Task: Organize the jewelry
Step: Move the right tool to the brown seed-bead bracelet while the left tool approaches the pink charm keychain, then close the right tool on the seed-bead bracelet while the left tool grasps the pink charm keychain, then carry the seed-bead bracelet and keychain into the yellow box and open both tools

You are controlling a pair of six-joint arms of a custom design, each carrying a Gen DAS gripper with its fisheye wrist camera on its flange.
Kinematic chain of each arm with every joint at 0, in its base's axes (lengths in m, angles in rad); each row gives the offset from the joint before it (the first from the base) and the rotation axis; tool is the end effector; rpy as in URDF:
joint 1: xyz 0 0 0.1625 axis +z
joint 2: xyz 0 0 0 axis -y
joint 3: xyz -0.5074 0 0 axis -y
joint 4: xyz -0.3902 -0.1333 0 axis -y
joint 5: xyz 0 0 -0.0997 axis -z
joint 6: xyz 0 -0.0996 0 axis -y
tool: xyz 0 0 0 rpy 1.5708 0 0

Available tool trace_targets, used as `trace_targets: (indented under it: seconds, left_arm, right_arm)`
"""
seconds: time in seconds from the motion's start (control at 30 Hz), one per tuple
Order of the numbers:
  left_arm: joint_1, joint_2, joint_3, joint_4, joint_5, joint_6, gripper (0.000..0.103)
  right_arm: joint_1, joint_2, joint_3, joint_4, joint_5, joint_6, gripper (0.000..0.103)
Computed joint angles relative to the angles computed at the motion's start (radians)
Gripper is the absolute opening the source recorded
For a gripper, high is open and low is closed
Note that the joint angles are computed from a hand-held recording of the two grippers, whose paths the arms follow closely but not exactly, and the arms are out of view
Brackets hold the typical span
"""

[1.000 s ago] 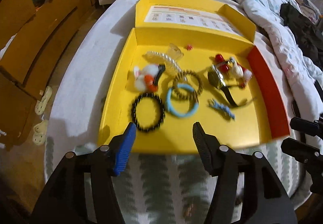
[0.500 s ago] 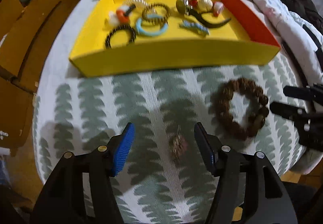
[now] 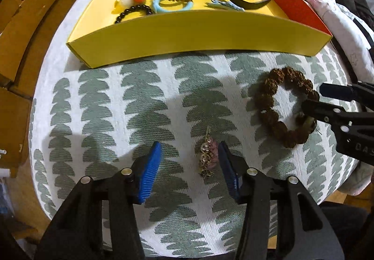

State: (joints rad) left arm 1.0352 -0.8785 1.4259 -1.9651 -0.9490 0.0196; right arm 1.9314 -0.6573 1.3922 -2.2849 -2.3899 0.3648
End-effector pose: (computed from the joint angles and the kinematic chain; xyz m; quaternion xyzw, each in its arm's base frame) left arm -0.2148 -0.7368 0.2548 0.2826 0.9065 -0.0074 0.3135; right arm 0.3352 -0.7173 0.1408 0.0022 -0.9173 0.1324 0.3757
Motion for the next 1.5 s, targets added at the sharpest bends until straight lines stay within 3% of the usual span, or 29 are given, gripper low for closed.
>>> trace_targets:
  seconds: [0.57,0.73,0.9,1.5]
  left_arm:
    - [0.005,0.014,0.037,-0.015,-0.009,0.019,0.038]
    - [0.005,0.018,0.037,-0.012,-0.019,0.015,0.020]
    - [0.006,0.018,0.037,-0.008,-0.038,0.010,0.016]
    - [0.009,-0.027,-0.016,-0.058,-0.108,0.019,0.016]
  right_arm:
    - [-0.013,0.032,-0.019,0.037,-0.019,0.016,0.044]
    - [-0.009,0.040,-0.032,0.052,-0.021,0.031,0.025]
    - [-0.005,0.038,-0.029,0.043,-0.021,0.035,0.020]
    - [0.037,-0.065,0.042,-0.224,0.167,-0.089,0.020]
